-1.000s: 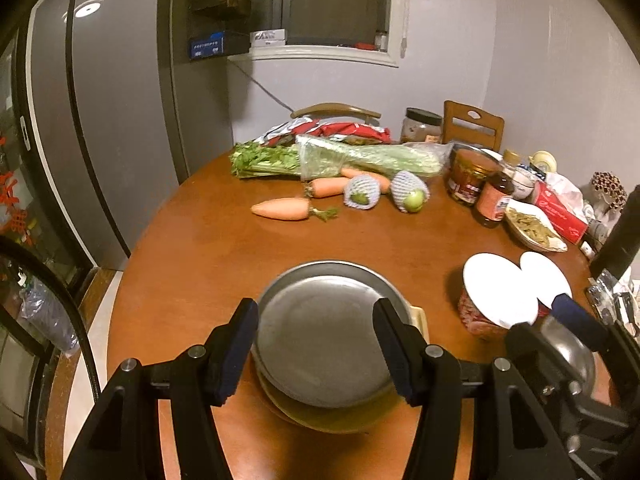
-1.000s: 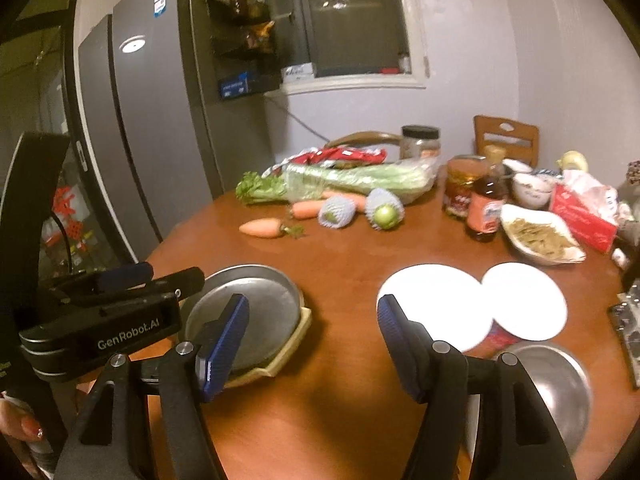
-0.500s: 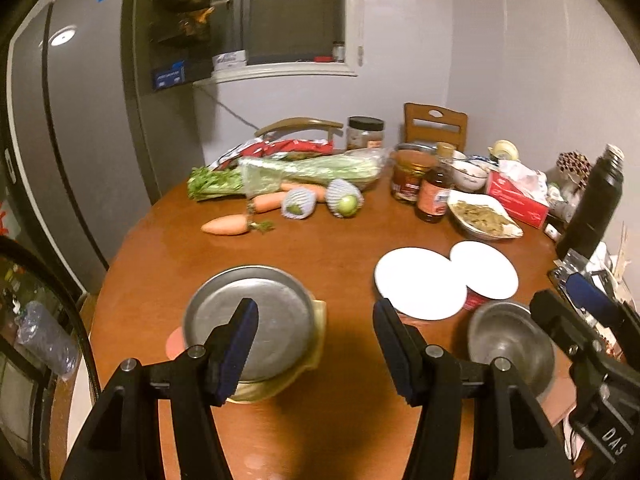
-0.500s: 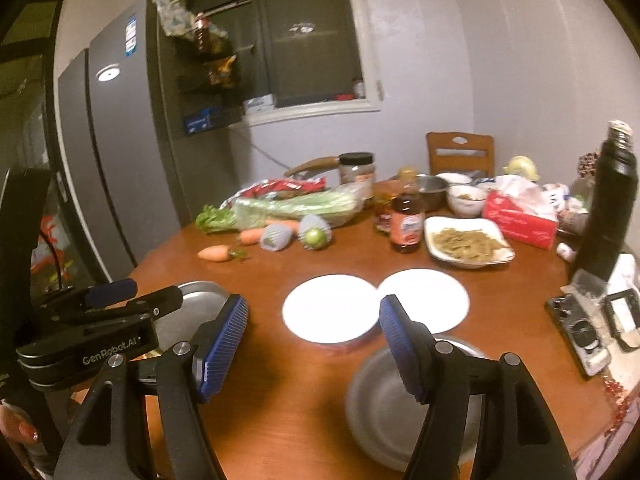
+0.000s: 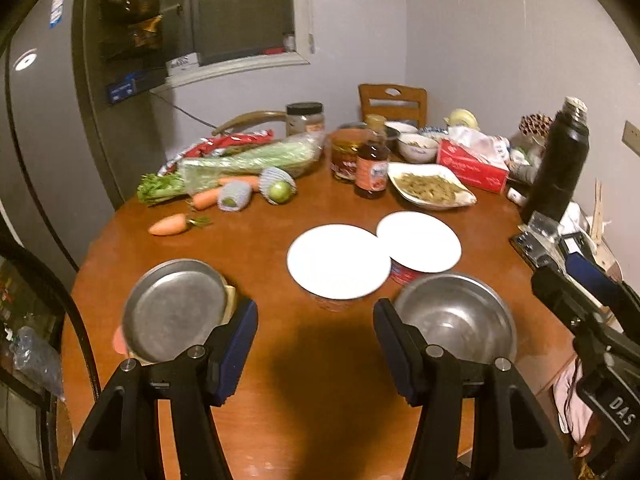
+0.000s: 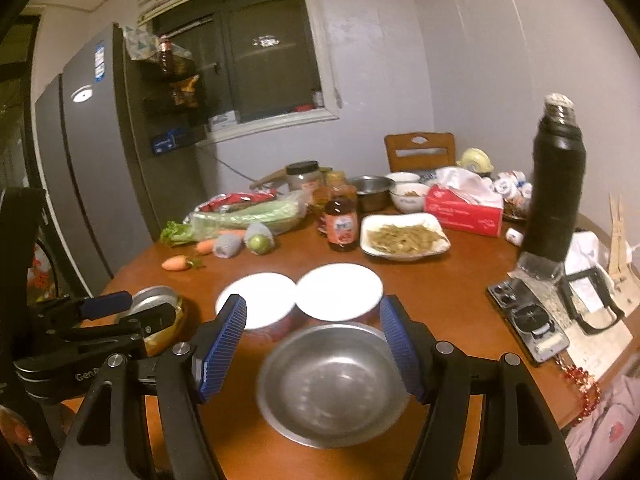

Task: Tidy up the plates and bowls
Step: 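Move the left gripper away from the stack to the large steel bowl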

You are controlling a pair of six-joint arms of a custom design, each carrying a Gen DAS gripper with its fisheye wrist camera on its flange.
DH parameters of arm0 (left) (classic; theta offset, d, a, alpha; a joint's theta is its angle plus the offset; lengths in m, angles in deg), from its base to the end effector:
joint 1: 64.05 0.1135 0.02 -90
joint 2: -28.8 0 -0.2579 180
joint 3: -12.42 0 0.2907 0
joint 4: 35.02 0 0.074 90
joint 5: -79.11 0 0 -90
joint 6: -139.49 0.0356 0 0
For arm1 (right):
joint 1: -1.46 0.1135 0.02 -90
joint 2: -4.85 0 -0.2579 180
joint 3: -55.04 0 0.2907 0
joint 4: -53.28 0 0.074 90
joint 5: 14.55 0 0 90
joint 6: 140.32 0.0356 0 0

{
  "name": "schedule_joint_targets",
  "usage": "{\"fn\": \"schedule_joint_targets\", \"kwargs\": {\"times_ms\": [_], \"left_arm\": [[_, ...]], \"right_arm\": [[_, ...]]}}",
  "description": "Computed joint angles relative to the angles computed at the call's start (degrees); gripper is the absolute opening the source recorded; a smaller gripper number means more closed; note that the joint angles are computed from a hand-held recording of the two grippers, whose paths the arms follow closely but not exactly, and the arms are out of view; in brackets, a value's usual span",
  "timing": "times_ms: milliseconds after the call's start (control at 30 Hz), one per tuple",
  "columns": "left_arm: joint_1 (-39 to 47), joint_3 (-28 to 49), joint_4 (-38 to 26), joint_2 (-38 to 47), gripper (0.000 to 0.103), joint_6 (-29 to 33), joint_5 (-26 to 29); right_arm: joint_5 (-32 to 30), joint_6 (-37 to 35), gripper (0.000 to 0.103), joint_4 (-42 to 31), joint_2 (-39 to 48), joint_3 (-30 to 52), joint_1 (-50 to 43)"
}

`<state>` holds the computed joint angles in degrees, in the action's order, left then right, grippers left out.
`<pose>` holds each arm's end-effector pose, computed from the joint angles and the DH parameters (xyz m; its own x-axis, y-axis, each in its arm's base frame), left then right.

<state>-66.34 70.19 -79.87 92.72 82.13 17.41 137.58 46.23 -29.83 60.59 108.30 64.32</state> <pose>0.2611 -0.0273 0.2321 -0.4741 0.4942 -0.7287 0.6995 0.7140 0.0292 0.1066 0.1389 0.2237 -0.3306 0.3732 -0.8669 0.4958 0.8502 0.1769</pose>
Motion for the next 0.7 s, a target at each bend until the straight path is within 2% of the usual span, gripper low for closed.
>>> {"fn": "schedule_joint_targets", "kwargs": {"times_ms": [400, 633, 700], "left_arm": [[-5.9, -4.2, -0.6, -2.0, 0.060, -0.2, -1.8], [-8.7, -6.3, 1.7, -0.4, 0.059, -1.5, -3.2], [-9.6, -7.0, 3.1, 0.2, 0.060, -2.1, -3.9]], "right_arm": [[-5.1, 8.3, 0.071, -4.0, -6.2, -8.9, 0.2], [-7.3, 3.9, 0.071, 0.7, -9.0, -12.7, -2.3], [-8.6, 0.6, 0.071, 3.8, -10.7, -14.7, -4.2]]}}
